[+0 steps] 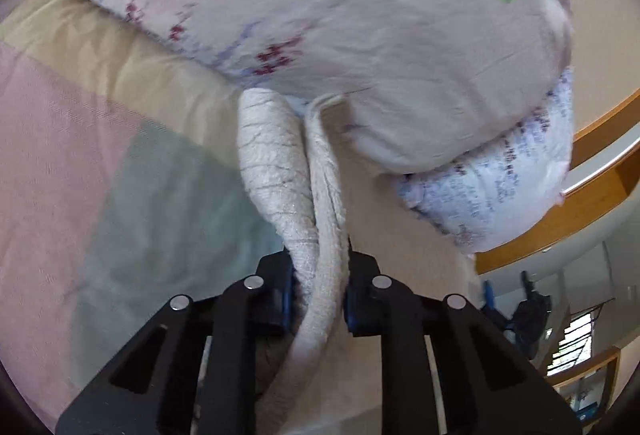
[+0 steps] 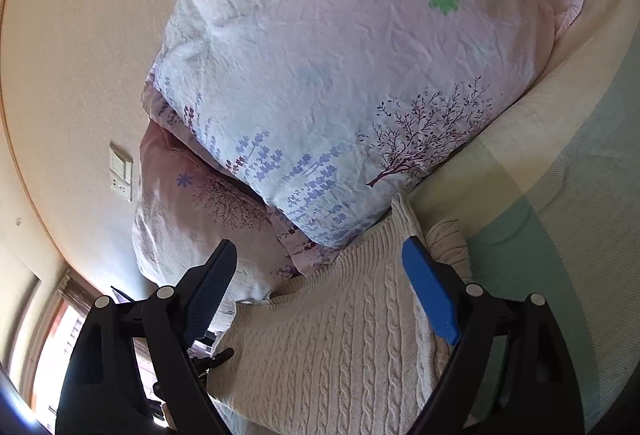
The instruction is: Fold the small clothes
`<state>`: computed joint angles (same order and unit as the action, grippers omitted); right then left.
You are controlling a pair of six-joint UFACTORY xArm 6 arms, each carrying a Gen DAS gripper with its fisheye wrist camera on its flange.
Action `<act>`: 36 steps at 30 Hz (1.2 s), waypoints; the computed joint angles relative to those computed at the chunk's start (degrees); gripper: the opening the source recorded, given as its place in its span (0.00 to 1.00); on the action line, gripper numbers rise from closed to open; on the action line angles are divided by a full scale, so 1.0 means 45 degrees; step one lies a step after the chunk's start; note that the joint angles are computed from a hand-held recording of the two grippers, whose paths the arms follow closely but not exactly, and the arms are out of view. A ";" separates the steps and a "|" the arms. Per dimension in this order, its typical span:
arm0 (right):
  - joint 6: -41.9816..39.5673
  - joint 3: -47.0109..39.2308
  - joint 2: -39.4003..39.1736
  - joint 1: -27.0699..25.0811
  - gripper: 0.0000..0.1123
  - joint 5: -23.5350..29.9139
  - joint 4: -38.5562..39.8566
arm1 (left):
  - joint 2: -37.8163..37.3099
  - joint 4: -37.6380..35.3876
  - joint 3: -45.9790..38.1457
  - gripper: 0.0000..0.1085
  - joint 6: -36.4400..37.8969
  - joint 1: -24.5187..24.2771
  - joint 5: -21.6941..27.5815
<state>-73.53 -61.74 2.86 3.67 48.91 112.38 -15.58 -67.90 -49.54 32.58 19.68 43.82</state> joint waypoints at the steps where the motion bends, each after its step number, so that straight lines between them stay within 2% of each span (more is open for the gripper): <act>1: -0.0028 0.0045 -0.0072 -0.0075 0.77 0.0079 0.0080 | -0.0269 -0.0472 -0.0101 0.15 0.0095 -0.0351 0.0002; 4: -0.0503 0.0320 -0.0466 -0.0289 0.77 0.0079 0.0487 | -0.0236 -0.1733 -0.1141 0.13 0.0628 -0.2286 -0.0469; 6: -0.0936 0.0485 -0.0738 -0.0402 0.75 -0.0181 0.0677 | 0.0736 -0.2820 -0.2351 0.12 0.1166 -0.3817 -0.0680; 8: -0.1044 0.0454 -0.0782 -0.0509 0.75 -0.0564 0.0618 | 0.2237 -0.3844 -0.3728 0.14 0.1551 -0.4877 -0.0013; 10: -0.0843 0.0314 -0.0688 -0.0609 0.75 -0.1039 0.0471 | 0.4168 -0.5539 -0.5142 0.35 0.1429 -0.5345 0.2135; 11: -0.0643 0.0240 -0.0620 -0.0692 0.75 -0.1267 0.0327 | 0.4772 -0.6116 -0.5521 0.45 0.1132 -0.5488 0.2891; 12: -0.0386 0.0181 -0.0555 -0.0787 0.75 -0.1354 0.0153 | 0.4986 -0.6195 -0.5684 0.50 0.0998 -0.5608 0.3114; 13: 0.0141 0.0143 -0.0504 -0.0990 0.75 -0.1165 -0.0195 | 0.4824 -0.5942 -0.5581 0.59 0.1155 -0.5736 0.2805; 14: 0.0651 0.0127 -0.0465 -0.1233 0.77 -0.0706 -0.0604 | 0.4349 -0.5522 -0.5206 0.69 0.1470 -0.5844 0.2042; 16: 0.1521 -0.0026 -0.0395 -0.1537 0.83 0.0033 -0.1738 | 0.3227 -0.4228 -0.4231 0.79 0.1595 -0.5957 0.0100; 19: 0.3313 -0.0900 0.0057 -0.1215 0.87 0.0016 -0.4736 | 0.1911 -0.0250 -0.2661 0.83 -0.0372 -0.5910 -0.2721; 20: 0.4203 -0.1421 0.0491 -0.0860 0.87 -0.0192 -0.6069 | 0.1738 0.1083 -0.2227 0.84 -0.1178 -0.5744 -0.3111; 23: 0.6580 -0.2614 0.1582 -0.0388 0.85 0.0167 -0.9049 | 0.1844 0.4188 -0.1755 0.84 -0.3627 -0.5358 -0.2830; 25: 0.7292 -0.3109 0.2120 -0.0182 0.84 0.0430 -0.9671 | 0.2163 0.4629 -0.1746 0.84 -0.3887 -0.5442 -0.2591; 27: 0.7599 -0.3361 0.2473 -0.0028 0.79 0.0748 -0.9977 | 0.2277 0.4524 -0.1593 0.84 -0.3402 -0.5506 -0.2417; 28: 0.7326 -0.3108 0.2273 0.0112 0.74 0.0319 -0.9873 | 0.2315 0.4031 -0.1512 0.84 -0.2849 -0.5571 -0.2606; 29: 0.7391 -0.3065 0.2266 0.0171 0.56 0.0292 -1.0086 | 0.2330 0.3599 -0.1441 0.84 -0.2426 -0.5732 -0.2922; 30: 0.7445 -0.2988 0.2269 0.0215 0.44 0.0305 -1.0136 | 0.2402 0.2633 -0.1468 0.81 -0.1606 -0.5800 -0.2831; 31: 0.7106 -0.2910 0.2260 0.0203 0.38 0.0384 -0.9665 | 0.2582 0.1581 -0.1624 0.64 -0.0955 -0.5735 -0.2377; 33: 0.6275 -0.2468 0.2048 0.0120 0.30 0.0757 -0.8515 | 0.2680 0.0496 -0.1583 0.50 -0.0509 -0.5672 -0.2372; 34: 0.5982 -0.2170 0.1829 0.0093 0.29 0.0979 -0.8000 | 0.2551 0.0083 -0.1558 0.38 -0.0075 -0.5558 -0.2021; 36: 0.5332 -0.1772 0.1456 -0.0051 0.27 0.1989 -0.7076 | 0.1735 -0.0720 -0.1068 0.34 0.1019 -0.4587 -0.0342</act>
<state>-49.53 -69.71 9.41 3.44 57.86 80.54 -7.78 -71.14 -54.35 37.17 -0.96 42.28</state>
